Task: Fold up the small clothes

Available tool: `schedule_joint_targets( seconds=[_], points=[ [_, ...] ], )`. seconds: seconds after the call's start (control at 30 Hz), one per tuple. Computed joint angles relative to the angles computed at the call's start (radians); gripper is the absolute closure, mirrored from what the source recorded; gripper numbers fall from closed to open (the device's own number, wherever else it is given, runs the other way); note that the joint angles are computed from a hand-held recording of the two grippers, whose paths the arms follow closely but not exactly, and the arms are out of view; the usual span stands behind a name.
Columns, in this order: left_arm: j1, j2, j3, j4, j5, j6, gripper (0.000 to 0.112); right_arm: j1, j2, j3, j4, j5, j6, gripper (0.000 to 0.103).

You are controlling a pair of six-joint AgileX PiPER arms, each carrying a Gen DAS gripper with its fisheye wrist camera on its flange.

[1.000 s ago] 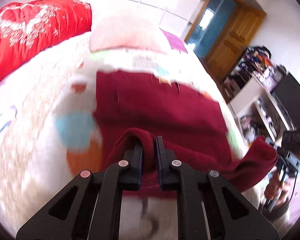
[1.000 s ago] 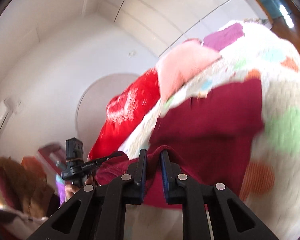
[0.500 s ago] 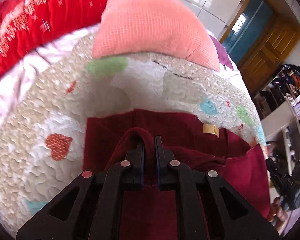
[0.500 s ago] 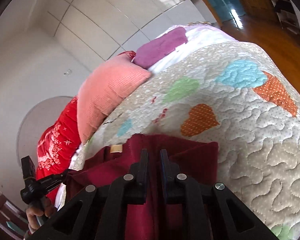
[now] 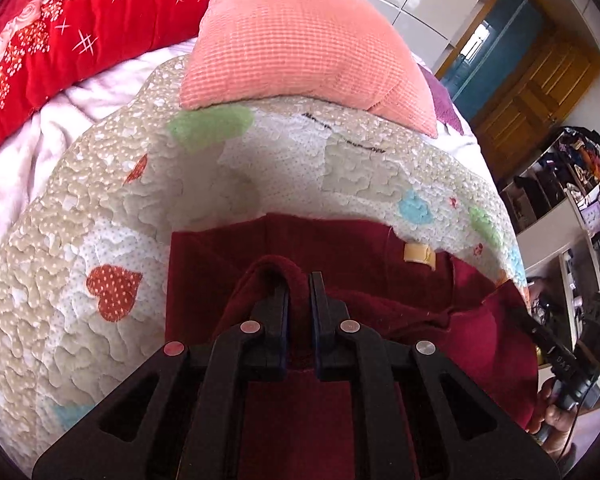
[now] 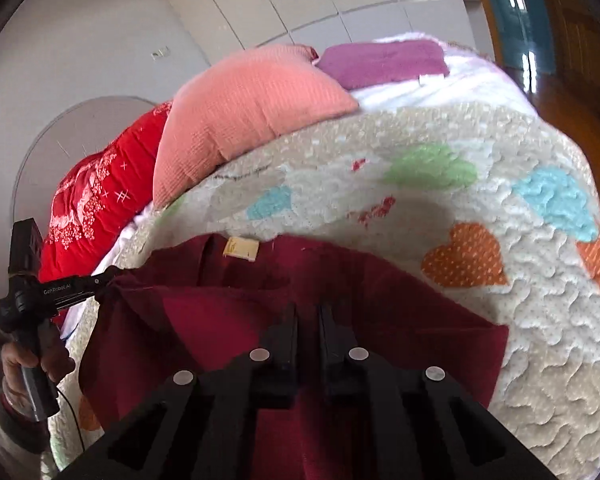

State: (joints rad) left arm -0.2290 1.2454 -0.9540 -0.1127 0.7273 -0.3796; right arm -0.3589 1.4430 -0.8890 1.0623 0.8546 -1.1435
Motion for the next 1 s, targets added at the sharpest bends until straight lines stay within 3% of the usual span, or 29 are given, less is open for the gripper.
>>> schedule_joint_targets(
  seconds=[0.1,0.2,0.27,0.33,0.37,0.43,0.47,0.5,0.57,0.63,0.77,0.9,1.0],
  points=[
    [0.007,0.031,-0.039,0.0,-0.005,0.006,0.105,-0.049,-0.004,-0.013,0.057,-0.034,-0.007,0.095],
    [0.021,0.106,-0.066,-0.034,-0.018,0.014,0.104,0.034,0.027,-0.01,-0.028,-0.211,0.047,0.095],
    [0.046,0.16,-0.083,-0.086,0.013,0.043,0.103,0.049,0.051,-0.001,-0.053,-0.225,0.068,0.095],
    [0.097,0.165,-0.072,-0.196,0.041,0.118,0.099,0.024,0.051,-0.007,-0.079,-0.18,0.098,0.091],
    [0.133,0.145,-0.053,-0.276,0.044,0.184,0.092,0.001,0.031,0.004,-0.058,-0.168,0.083,0.088],
    [0.197,0.103,-0.039,-0.377,0.064,0.277,0.072,-0.054,-0.024,0.025,-0.013,-0.141,0.048,0.073],
    [0.214,0.075,-0.04,-0.383,0.067,0.28,0.056,-0.087,-0.055,0.032,0.011,-0.11,0.032,0.064],
    [0.223,0.039,-0.04,-0.36,0.06,0.257,0.042,-0.12,-0.078,0.03,0.029,-0.053,0.017,0.062],
    [0.219,-0.015,-0.043,-0.317,0.046,0.226,0.035,-0.129,-0.102,0.006,0.01,0.048,0.037,0.062],
    [0.203,-0.032,-0.062,-0.297,0.069,0.238,0.035,-0.071,-0.123,0.002,-0.027,0.084,0.059,0.062],
    [0.087,-0.022,-0.052,-0.199,0.041,0.163,0.035,0.139,-0.127,0.026,-0.132,-0.045,0.151,0.062],
    [-0.068,0.076,-0.038,0.077,-0.022,-0.086,0.035,0.312,-0.025,0.016,-0.371,-0.272,0.38,0.062],
    [-0.123,0.147,-0.02,0.318,-0.057,-0.286,0.035,0.305,0.078,-0.008,-0.43,-0.359,0.434,0.065]
  ],
)
